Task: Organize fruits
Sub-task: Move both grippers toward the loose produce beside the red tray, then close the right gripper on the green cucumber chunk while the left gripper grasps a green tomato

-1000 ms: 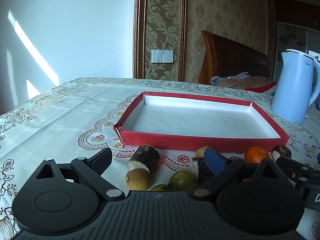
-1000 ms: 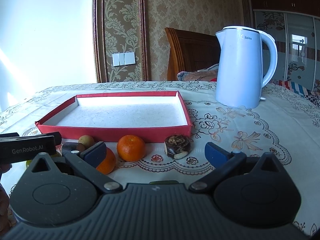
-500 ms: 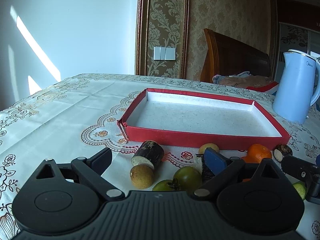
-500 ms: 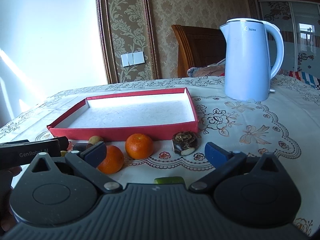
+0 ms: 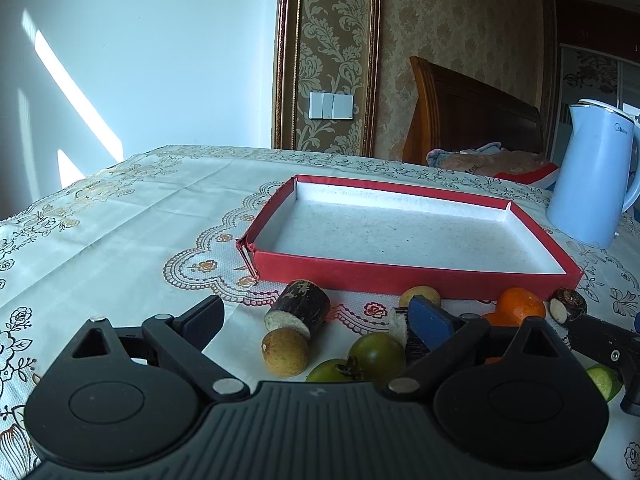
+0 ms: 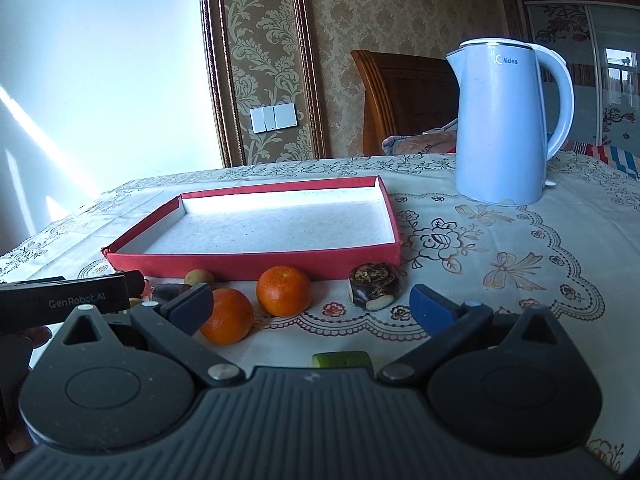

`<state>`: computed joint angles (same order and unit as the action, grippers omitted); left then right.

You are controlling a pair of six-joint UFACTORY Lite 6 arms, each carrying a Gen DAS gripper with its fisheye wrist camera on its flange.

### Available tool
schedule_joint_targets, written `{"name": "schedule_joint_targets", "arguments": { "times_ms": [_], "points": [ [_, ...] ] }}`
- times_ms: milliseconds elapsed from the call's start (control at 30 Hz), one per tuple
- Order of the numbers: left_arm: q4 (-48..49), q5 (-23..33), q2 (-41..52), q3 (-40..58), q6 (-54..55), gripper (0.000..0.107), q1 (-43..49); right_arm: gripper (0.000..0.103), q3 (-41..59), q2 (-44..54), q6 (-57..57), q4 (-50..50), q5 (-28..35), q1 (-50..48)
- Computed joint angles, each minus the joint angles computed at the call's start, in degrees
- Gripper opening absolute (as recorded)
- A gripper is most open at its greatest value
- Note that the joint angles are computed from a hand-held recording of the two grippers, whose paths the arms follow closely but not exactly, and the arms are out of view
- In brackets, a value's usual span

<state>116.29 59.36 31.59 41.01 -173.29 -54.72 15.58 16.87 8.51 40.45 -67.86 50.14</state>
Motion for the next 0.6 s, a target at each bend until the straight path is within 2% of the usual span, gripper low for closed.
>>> {"name": "schedule_joint_targets", "arguments": {
  "times_ms": [367, 600],
  "points": [
    [0.60, 0.01, -0.12, -0.26, -0.56, 0.099, 0.07, 0.103, -1.66, -0.34, 1.74, -3.31, -1.52, -1.01],
    [2.56, -0.16, -0.81, -1.30, -2.25, 0.099, 0.63, 0.103, -6.07, -4.73, 0.07, -6.89, -0.28, -2.95]
  ]
}}
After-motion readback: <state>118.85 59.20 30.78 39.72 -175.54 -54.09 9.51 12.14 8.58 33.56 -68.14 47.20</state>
